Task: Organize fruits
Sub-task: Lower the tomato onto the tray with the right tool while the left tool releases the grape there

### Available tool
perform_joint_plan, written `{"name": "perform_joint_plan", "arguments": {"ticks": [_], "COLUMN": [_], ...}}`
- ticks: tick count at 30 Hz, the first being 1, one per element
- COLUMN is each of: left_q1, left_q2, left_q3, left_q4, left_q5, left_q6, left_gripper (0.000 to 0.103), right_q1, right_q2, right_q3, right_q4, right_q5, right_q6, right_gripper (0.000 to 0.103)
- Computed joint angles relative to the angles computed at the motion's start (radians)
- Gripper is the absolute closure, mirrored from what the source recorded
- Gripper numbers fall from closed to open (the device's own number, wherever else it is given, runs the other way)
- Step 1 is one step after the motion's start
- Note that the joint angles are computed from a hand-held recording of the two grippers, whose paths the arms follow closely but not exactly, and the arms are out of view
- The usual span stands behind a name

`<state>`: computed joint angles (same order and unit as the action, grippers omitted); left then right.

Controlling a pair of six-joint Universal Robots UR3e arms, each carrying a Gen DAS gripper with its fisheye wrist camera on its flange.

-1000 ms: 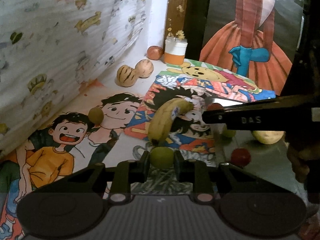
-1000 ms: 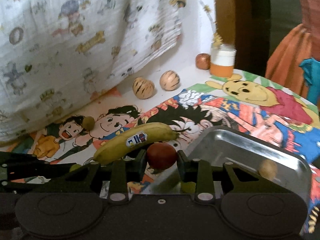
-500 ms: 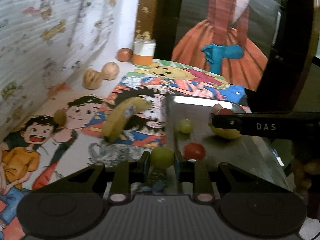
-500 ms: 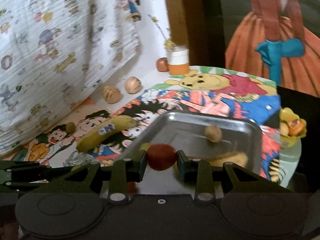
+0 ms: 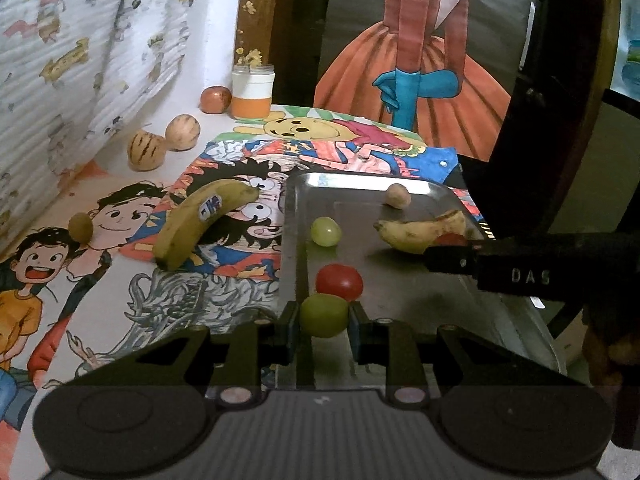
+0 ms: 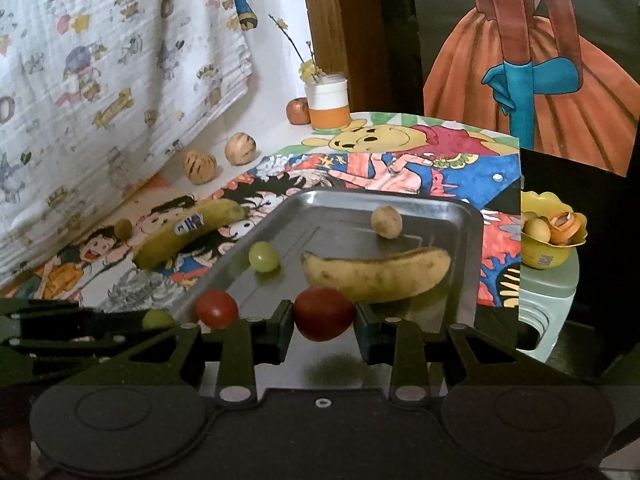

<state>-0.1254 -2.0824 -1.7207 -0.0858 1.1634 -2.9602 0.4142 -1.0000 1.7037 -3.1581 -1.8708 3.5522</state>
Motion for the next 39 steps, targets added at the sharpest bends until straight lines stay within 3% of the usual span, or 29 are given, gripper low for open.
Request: {"name": "perform_joint_plan", "arguments": {"ticks": [20,24,28,35,39], "left_q1": [-0.031,-0.031,-0.027,-0.023,-0.005], "left_q2": [-0.007,-0.004,0.016,0.08,0.126], "left_q3": [0.005,-0.003,-0.022,-0.078,-0.122], "left_q4": [-0.036,-0.029,-0.02,0.028,0.058], "left_q5": [0.022,0.017,-0.001,0.032,0.05], "left_q6": [0.003,-0.006,-0.008,-0.019,-0.034], "left_gripper": [0.074,0.066,0.047,0.03,0.013], "right_q1": [0.01,0.02,0.032,0.061,0.085], "right_q2": [-0.022,-0.041,-0.064,-0.107,-0.128], "right_q3": [0.055,0.077,0.099,0.134,0.142], "right_q4": [-0.013,-0.018,-0.024,-0.033,-0.028], "right_q5": [-0.017,-0.036,-0.066,-0.12,-0.144], "right_q6": [0.031,0.044,0.063,0.085,0.094], "right_gripper": [0.067,0.059,0.045,0.028,0.017]}}
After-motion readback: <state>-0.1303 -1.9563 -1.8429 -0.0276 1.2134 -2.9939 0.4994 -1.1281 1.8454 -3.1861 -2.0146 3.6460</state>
